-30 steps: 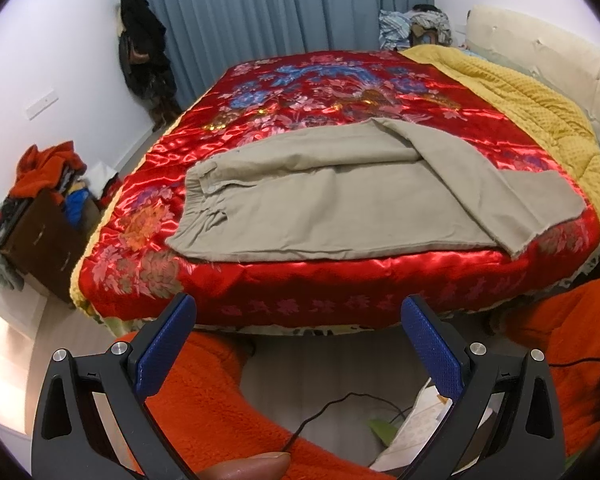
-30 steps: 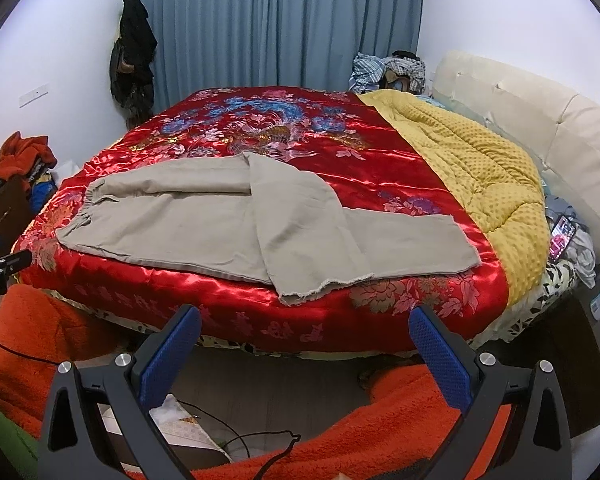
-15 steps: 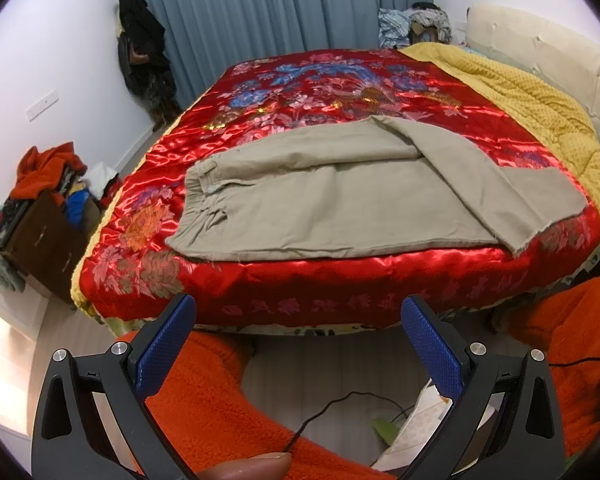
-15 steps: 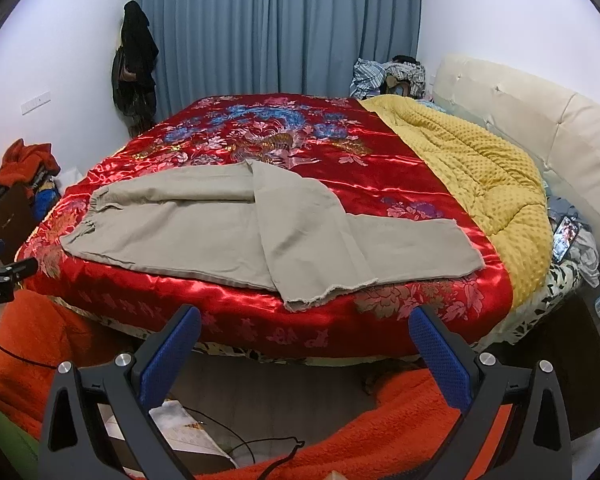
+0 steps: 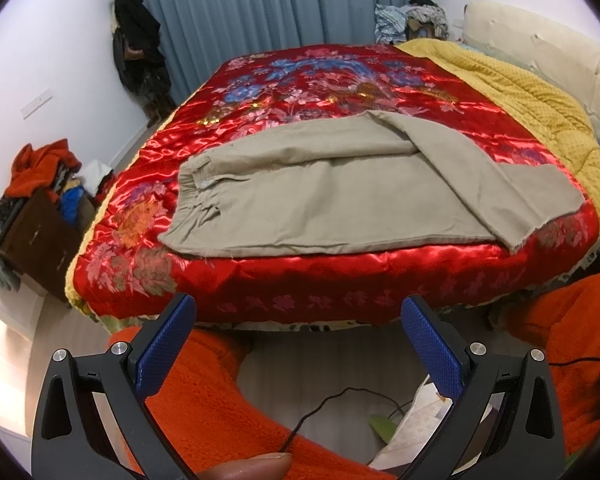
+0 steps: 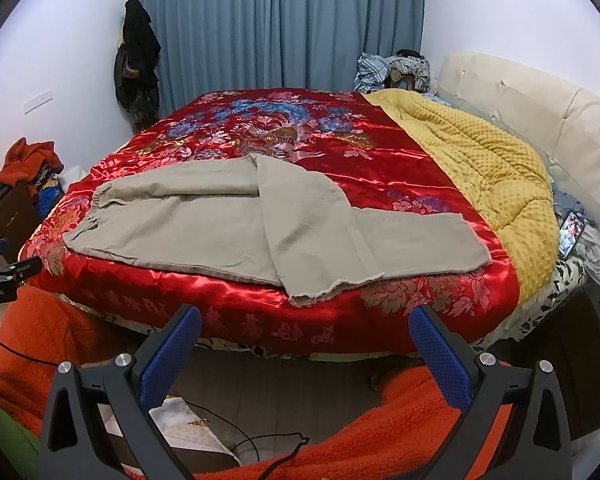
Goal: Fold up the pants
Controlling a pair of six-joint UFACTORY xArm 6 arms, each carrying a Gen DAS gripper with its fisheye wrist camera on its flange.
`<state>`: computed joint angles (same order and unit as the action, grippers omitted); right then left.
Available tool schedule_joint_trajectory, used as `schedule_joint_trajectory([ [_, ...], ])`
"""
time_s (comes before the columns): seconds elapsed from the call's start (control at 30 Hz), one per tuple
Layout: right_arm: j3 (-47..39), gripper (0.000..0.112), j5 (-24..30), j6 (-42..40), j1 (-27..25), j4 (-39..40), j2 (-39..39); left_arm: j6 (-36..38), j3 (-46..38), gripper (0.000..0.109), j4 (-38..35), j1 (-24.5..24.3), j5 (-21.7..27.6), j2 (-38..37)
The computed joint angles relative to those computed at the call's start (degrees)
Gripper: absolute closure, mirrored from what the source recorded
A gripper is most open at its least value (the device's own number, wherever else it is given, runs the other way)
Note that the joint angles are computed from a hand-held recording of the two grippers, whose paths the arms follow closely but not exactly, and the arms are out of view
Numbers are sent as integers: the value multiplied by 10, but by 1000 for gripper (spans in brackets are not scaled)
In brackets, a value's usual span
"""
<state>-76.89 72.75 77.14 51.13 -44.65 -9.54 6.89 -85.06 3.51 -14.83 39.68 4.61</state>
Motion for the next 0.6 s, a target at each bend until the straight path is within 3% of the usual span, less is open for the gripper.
schedule_joint_trajectory([
  [0.23,-8,10,14,-4,-5,14,7,4,-4,6,-7,-1,9,4],
  [0.6,-80,10,118,-38,-1,35,59,0,-18,6,-14,-1,28,14],
])
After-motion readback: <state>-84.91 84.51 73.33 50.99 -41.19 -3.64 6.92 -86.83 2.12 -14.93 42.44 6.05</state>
